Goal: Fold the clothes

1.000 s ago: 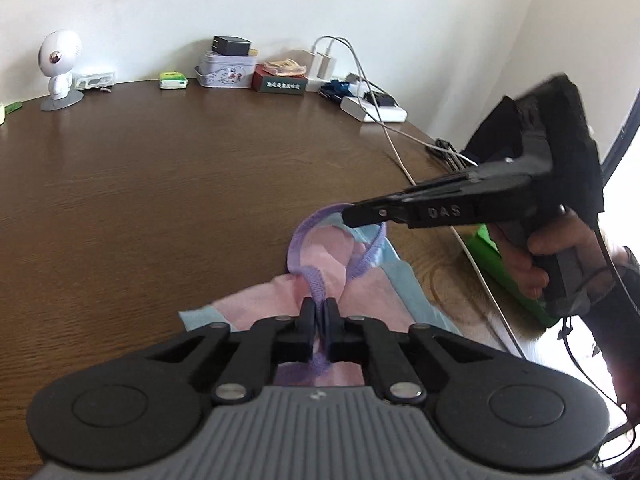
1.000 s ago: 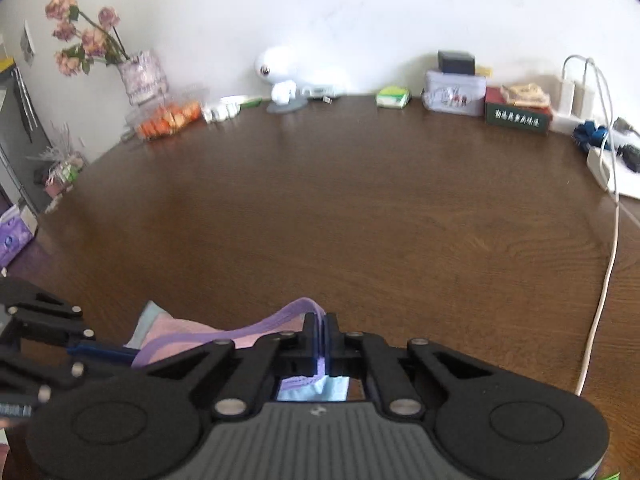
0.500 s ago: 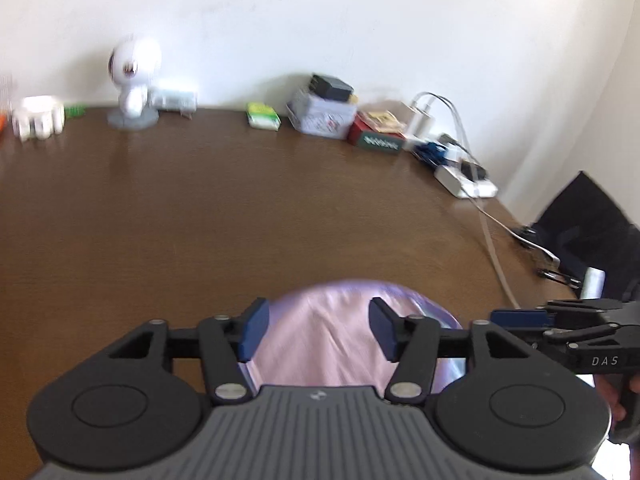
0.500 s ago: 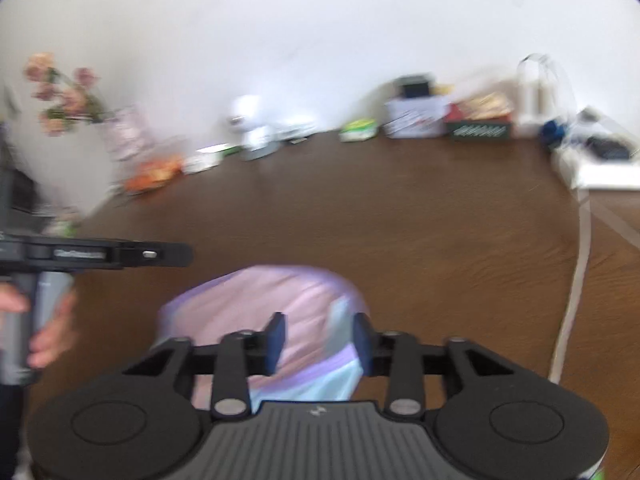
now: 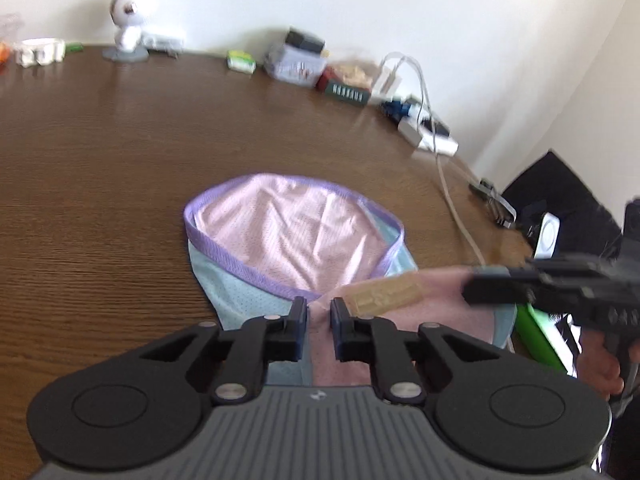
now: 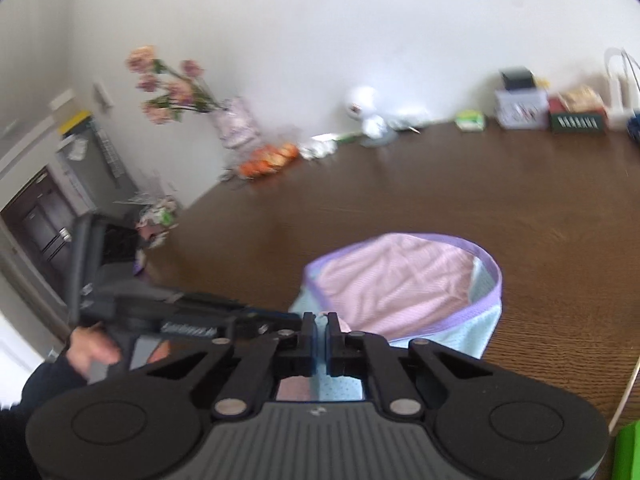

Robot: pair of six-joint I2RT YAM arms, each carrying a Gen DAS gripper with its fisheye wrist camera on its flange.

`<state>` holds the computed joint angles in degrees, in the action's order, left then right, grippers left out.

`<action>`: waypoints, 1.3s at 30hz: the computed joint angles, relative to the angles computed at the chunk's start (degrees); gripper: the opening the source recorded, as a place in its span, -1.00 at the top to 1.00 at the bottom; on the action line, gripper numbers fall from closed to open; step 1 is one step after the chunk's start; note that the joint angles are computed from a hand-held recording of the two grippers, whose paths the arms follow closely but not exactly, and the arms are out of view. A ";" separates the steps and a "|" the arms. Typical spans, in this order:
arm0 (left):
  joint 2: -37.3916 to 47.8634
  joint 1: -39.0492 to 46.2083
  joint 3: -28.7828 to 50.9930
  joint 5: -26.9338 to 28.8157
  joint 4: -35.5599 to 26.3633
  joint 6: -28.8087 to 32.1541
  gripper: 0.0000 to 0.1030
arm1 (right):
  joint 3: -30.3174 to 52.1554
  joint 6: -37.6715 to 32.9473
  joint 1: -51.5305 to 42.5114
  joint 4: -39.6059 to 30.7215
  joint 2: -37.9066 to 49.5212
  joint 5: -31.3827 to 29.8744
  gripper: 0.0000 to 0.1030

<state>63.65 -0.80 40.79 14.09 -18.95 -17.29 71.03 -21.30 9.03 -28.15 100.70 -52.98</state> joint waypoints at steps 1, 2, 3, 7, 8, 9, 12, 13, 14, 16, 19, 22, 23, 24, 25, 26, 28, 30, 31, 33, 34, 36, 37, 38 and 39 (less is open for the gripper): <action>-4.42 -0.73 -1.85 -0.92 -0.88 -1.12 0.81 | -1.20 -2.93 -0.88 -2.01 -1.73 -1.64 0.94; -9.45 -1.54 -3.69 -1.55 -2.24 -2.56 0.84 | -2.54 -6.14 -1.60 -4.63 -3.14 -2.99 0.94; -14.56 -2.53 -5.21 -2.38 -3.99 -4.07 0.84 | -3.74 -9.63 -2.35 -7.58 -4.44 -4.26 0.94; -32.20 -10.51 -8.55 -0.88 -18.15 -8.99 0.84 | -8.69 -28.29 -6.52 -21.85 -9.02 -3.72 0.89; -35.17 -14.76 -9.37 -1.74 -20.74 -10.51 0.82 | -9.84 -33.51 -8.13 -26.23 -9.85 -2.23 0.83; -37.99 -19.98 -9.94 -3.77 -22.97 -13.10 0.81 | -11.86 -38.94 -10.69 -29.54 -11.49 -1.42 0.80; -43.28 -34.92 -10.46 -16.25 -26.87 -23.04 0.61 | -13.72 -51.80 -18.45 -39.44 -12.94 -1.85 0.66; -43.82 -37.71 -10.56 -20.55 -27.24 -25.18 0.41 | -15.22 -47.49 -17.77 -35.41 -14.50 -2.82 0.46; -42.96 -37.64 -10.85 -23.09 -26.45 -25.46 0.16 | -16.87 -42.52 -16.92 -30.83 -16.22 -3.43 0.36; -38.92 -35.40 -11.56 -26.24 -23.36 -24.46 0.04 | -20.44 -32.04 -15.12 -20.87 -19.72 -3.94 0.17; -27.61 -31.29 -10.91 -29.19 -18.09 -22.29 0.04 | -25.37 -9.82 -8.08 -0.03 -21.86 3.17 0.18; -18.87 -28.85 -9.57 -30.12 -13.76 -19.19 0.04 | -23.08 2.20 -4.55 9.29 -16.34 6.78 0.22; -17.76 -27.48 -9.70 -28.03 -12.28 -17.58 0.04 | -22.07 4.70 -3.56 10.62 -15.33 8.41 0.21; -16.64 -26.24 -9.68 -26.34 -11.59 -16.70 0.04 | -20.52 5.71 -2.45 11.39 -13.43 10.01 0.21; -15.30 -25.32 -9.48 -25.33 -11.33 -16.23 0.13 | -19.20 6.20 -1.83 11.62 -11.91 10.71 0.22; -13.93 -24.40 -9.24 -24.36 -11.08 -15.75 0.52 | -17.61 6.37 -1.35 10.47 -9.96 10.86 0.30; -12.98 -25.29 -8.97 -26.20 -11.55 -15.81 0.94 | -14.21 6.67 -0.46 7.91 -6.03 11.06 0.94; -16.15 -28.61 -9.08 -29.52 -13.78 -18.68 0.95 | -17.13 6.29 -0.36 10.55 -8.70 11.07 0.95; -18.16 -30.71 -9.05 -31.41 -15.23 -20.61 0.96 | -19.05 6.27 -0.51 11.88 -10.77 10.89 0.95; -22.87 -37.54 -8.42 -33.93 -20.44 -25.38 0.96 | -23.23 3.60 -3.18 11.25 -17.45 8.18 0.95; -24.95 -41.97 -7.84 -35.42 -23.34 -28.37 0.96 | -24.77 1.44 -5.03 9.51 -20.65 6.21 0.95; -27.85 -52.67 -6.21 -39.73 -29.07 -35.86 0.96 | -26.52 -4.44 -9.27 2.97 -26.06 2.40 0.95; -28.57 -58.92 -5.17 -42.50 -31.91 -40.44 0.95 | -26.91 -9.43 -11.84 -2.82 -28.36 1.13 0.95; -28.49 -64.42 -4.46 -44.13 -33.82 -44.54 0.95 | -27.22 -14.54 -14.28 -8.33 -29.28 1.22 0.95; -28.14 -68.60 -4.50 -44.23 -34.70 -47.79 0.94 | -27.48 -19.88 -16.90 -13.77 -29.95 1.56 0.94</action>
<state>35.51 -69.40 36.29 -30.14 -53.65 -65.08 43.55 -41.18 -7.87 -41.92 70.75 -51.43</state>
